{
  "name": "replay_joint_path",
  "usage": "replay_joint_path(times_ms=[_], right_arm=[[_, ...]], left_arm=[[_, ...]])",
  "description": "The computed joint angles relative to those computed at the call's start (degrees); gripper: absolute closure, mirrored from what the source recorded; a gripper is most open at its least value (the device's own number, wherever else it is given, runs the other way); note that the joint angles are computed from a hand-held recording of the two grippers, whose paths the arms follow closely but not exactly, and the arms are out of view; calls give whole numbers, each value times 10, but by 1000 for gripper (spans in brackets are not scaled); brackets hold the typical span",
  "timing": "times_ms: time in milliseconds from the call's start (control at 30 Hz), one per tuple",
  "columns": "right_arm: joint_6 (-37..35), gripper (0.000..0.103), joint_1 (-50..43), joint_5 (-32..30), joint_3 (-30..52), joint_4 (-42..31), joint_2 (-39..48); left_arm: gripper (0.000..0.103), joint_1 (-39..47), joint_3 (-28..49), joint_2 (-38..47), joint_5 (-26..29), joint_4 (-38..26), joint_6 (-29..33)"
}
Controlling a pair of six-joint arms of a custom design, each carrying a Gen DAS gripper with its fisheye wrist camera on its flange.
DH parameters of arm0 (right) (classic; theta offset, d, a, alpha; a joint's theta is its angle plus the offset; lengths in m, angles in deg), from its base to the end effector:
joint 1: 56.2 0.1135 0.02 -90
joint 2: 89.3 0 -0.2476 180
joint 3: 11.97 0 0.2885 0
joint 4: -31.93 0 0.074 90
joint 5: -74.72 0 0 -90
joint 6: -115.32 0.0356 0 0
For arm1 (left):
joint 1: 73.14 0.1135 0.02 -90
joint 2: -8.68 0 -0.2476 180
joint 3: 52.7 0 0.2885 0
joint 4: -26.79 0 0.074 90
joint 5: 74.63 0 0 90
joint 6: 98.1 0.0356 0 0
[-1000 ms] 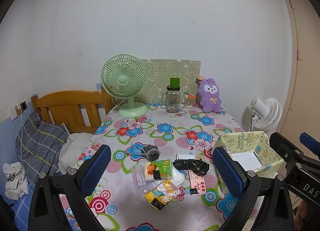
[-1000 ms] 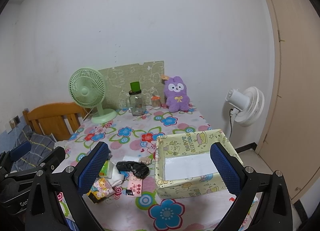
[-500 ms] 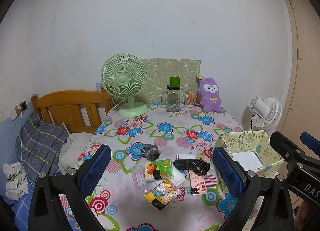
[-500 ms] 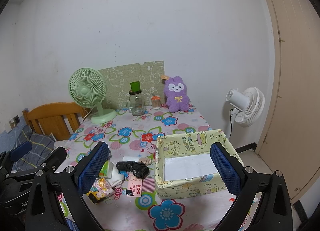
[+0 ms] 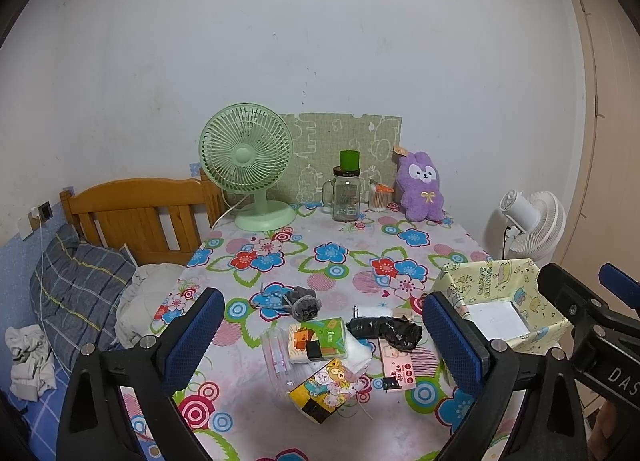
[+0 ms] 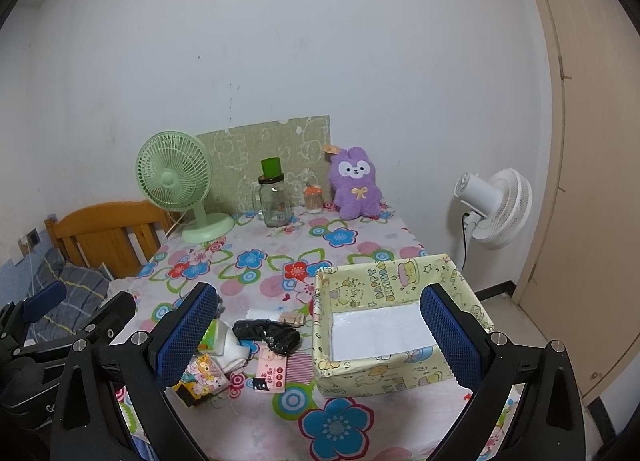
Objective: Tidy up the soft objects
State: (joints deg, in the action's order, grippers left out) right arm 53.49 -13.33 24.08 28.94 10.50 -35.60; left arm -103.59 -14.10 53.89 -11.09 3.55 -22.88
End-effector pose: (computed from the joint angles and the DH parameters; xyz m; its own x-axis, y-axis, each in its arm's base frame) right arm 0.1903 0.1459 0.1921 -0.4302 0.0987 -0.8973 0.0697 0.9947 0.0760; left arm 0.2011 -0.0998 0.2033 -0.4456 -0.0030 -0.8952 0.0071 1.0000 -0.0068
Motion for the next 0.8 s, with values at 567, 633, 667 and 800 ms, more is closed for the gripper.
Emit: replay_joint_path(times_ms=[567,633,667,800], right_arm=[[-1,1,-37,-55,57,52,124],[-3,4,-42,-64,66,64,146],[-4,4,-44,-68,69,69,156],[-2,4,-52,-89,92,92,207]], left_arm=[[9,81,41,124,84,53,30],[11,90,49,147,92,61,37],[12,97,53,158,98,64,39],[13,117,70,203,119,76,46]])
